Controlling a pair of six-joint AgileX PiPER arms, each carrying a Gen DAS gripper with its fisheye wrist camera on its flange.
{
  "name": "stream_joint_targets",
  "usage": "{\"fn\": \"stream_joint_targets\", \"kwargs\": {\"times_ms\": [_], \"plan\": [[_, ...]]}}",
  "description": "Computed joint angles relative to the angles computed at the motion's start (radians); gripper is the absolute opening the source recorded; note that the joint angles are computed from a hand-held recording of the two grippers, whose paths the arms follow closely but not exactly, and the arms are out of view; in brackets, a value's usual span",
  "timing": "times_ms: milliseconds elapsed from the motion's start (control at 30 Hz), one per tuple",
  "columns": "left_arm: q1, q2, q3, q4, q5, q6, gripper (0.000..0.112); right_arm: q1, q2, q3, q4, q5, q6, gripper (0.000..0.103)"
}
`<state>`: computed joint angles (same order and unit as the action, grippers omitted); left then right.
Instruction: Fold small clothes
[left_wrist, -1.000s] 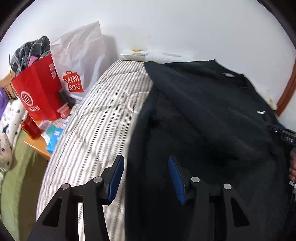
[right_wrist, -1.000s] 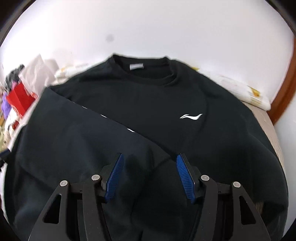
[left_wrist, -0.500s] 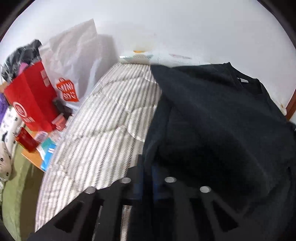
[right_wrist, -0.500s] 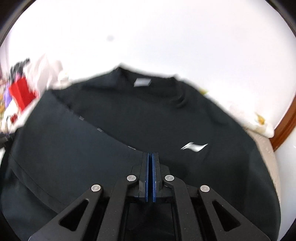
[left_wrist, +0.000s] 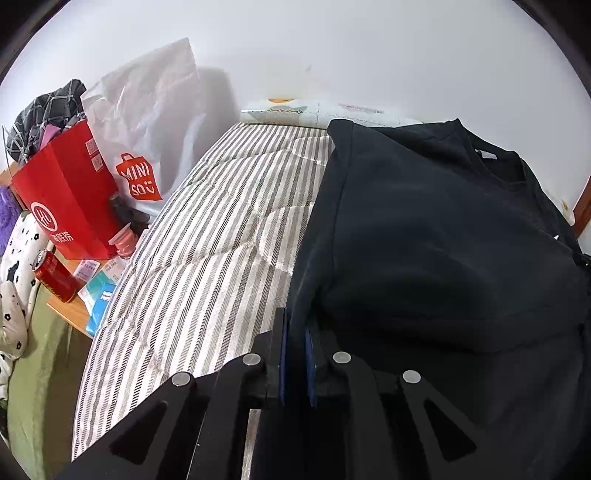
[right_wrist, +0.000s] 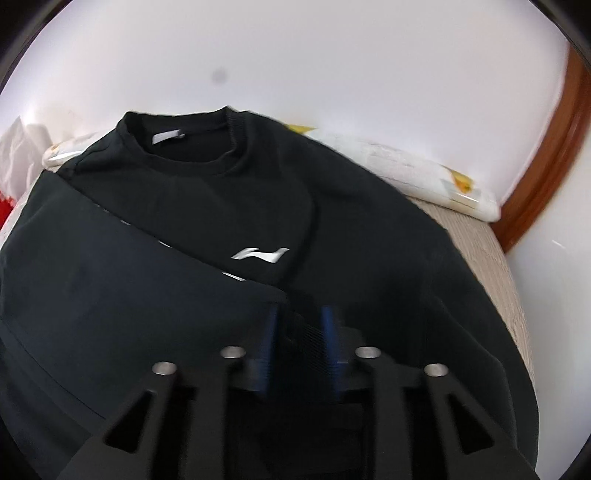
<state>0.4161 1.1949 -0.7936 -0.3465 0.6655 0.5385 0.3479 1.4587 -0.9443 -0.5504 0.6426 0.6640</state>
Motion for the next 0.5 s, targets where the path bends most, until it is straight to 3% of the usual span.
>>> {"fn": "stream_joint_targets", "kwargs": {"times_ms": [133,233,367,500], "plan": [[0.038,-0.045,0.010,-0.036,0.049,0.076,0.012,-0.016,-0.111,0.053,0.034,0.016,-0.016,0.052],[0.066,-0.072,0.021,-0.067,0.081,0.107,0.022,-0.021,-0.160,0.096,0.065,0.034,-0.038,0.062],[0.083,-0.075,0.027,-0.098,0.104,0.129,0.034,-0.076,-0.145,0.153,0.210,-0.030,-0.158,0.063],[0.063,-0.081,0.020,-0.078,0.100,0.088,0.034,-0.122,-0.089,0.151,0.307,-0.091,-0.196,0.057]]}}
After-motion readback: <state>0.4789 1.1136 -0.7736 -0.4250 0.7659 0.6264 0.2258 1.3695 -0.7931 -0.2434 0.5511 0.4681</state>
